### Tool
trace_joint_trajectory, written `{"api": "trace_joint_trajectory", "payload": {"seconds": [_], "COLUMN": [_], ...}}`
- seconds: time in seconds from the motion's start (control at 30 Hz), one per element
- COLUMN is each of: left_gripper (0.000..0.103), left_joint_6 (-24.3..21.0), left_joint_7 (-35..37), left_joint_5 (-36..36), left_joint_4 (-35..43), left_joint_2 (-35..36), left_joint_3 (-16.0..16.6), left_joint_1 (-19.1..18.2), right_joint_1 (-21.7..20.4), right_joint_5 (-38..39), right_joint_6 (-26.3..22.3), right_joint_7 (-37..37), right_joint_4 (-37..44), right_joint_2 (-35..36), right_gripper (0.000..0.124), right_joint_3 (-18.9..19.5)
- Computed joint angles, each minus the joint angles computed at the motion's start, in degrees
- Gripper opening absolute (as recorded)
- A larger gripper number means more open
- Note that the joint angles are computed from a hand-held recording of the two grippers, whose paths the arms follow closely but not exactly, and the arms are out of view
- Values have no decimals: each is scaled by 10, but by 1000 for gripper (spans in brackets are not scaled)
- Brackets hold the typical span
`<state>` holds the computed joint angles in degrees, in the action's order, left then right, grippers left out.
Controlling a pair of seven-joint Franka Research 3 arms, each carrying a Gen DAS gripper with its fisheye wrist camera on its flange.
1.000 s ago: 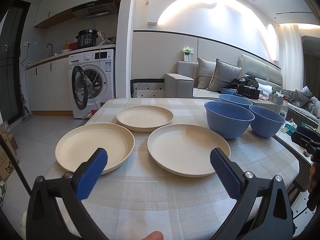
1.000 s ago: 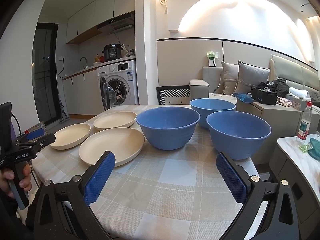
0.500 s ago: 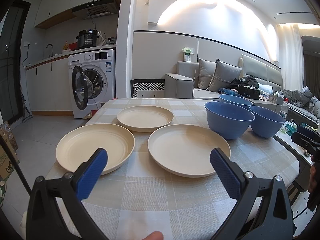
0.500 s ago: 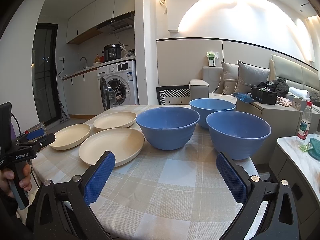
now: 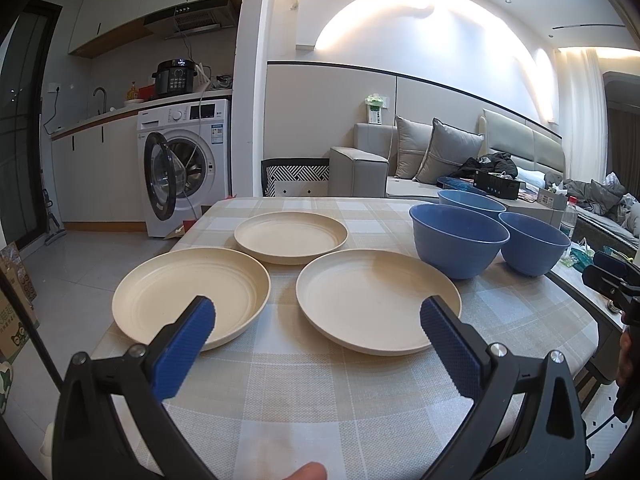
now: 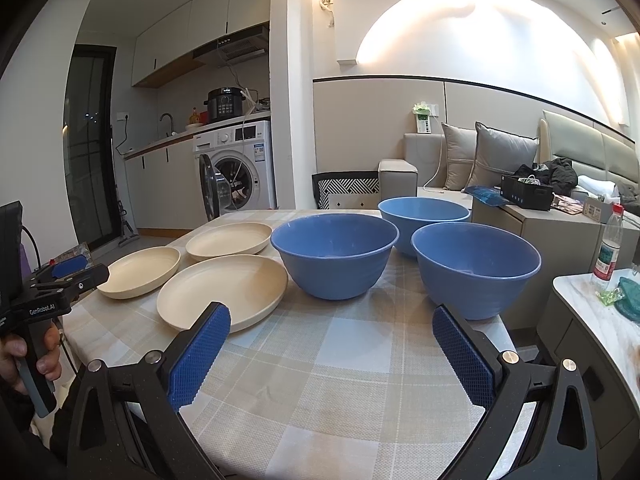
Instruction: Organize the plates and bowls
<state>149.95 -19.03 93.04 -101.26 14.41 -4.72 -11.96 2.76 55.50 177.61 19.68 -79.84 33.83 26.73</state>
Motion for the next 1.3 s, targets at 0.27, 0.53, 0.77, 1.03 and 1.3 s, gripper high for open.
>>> {"api": "trace_joint_trajectory", "payload": {"seconds": [0.27, 0.53, 0.77, 1.03, 1.3], "left_gripper": [103, 103, 103, 103, 103], "left_joint_6": [-2, -1, -3, -7, -16], "left_joint_7": [2, 3, 9, 16, 43], "left_joint_5": [-3, -3, -7, -7, -30], "left_joint_4": [1, 0, 1, -2, 1], "left_joint_2": [0, 0, -2, -9, -12], "left_joint_3": [0, 0, 0, -2, -4], "left_joint_1": [-1, -1, -1, -2, -1], "right_joint_1": [0, 0, 0, -3, 13], "right_joint_5": [-6, -11, -14, -13, -29], "right_joint_6": [1, 0, 0, -1, -17], "right_joint_7": [4, 8, 13, 9, 28], "right_joint_4": [0, 0, 0, -2, 4], "right_joint_2": [1, 1, 1, -2, -9], "right_gripper": [103, 103, 103, 103, 103], "right_joint_3": [0, -1, -2, -1, -24]}}
